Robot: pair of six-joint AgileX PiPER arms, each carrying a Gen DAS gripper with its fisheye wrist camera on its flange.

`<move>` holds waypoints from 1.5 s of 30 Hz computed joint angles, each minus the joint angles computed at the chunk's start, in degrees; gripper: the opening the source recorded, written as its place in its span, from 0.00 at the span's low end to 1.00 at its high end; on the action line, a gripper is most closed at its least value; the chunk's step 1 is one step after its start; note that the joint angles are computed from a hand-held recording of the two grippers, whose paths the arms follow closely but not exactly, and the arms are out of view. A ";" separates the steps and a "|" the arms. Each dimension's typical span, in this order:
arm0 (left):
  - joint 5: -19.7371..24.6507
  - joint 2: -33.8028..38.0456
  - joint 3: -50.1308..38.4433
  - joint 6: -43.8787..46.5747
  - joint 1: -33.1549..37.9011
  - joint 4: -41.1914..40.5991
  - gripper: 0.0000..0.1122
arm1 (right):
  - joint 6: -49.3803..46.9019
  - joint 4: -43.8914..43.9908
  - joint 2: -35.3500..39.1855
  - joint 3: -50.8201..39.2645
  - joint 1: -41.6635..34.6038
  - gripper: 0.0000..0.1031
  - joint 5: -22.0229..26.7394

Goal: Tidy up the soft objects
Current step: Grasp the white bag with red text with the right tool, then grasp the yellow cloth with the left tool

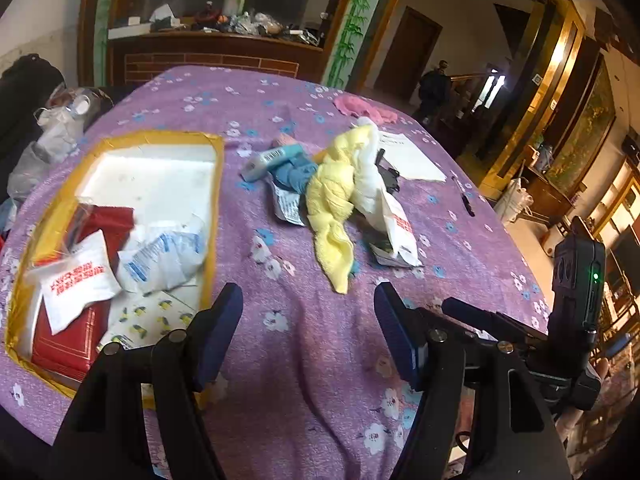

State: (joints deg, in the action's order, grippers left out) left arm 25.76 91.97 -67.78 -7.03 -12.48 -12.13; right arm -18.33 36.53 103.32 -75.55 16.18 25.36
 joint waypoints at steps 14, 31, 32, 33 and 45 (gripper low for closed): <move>2.05 2.46 -3.19 6.15 1.99 -6.12 0.60 | 11.45 -7.73 8.60 -15.14 -2.06 0.79 4.22; 19.95 26.31 -37.46 3.36 0.92 -0.94 0.60 | 2.05 2.93 18.68 -23.81 -3.90 0.44 1.38; 20.22 27.82 -39.74 3.80 0.82 -0.94 0.60 | 0.98 3.73 18.07 -22.64 -3.86 0.43 0.34; 20.78 29.61 -42.39 2.85 0.64 -0.13 0.60 | -0.22 4.97 17.93 -22.18 -3.99 0.43 0.28; 27.44 37.84 -54.64 1.85 1.77 -0.99 0.35 | -5.38 13.87 20.71 -25.05 -7.41 0.56 6.25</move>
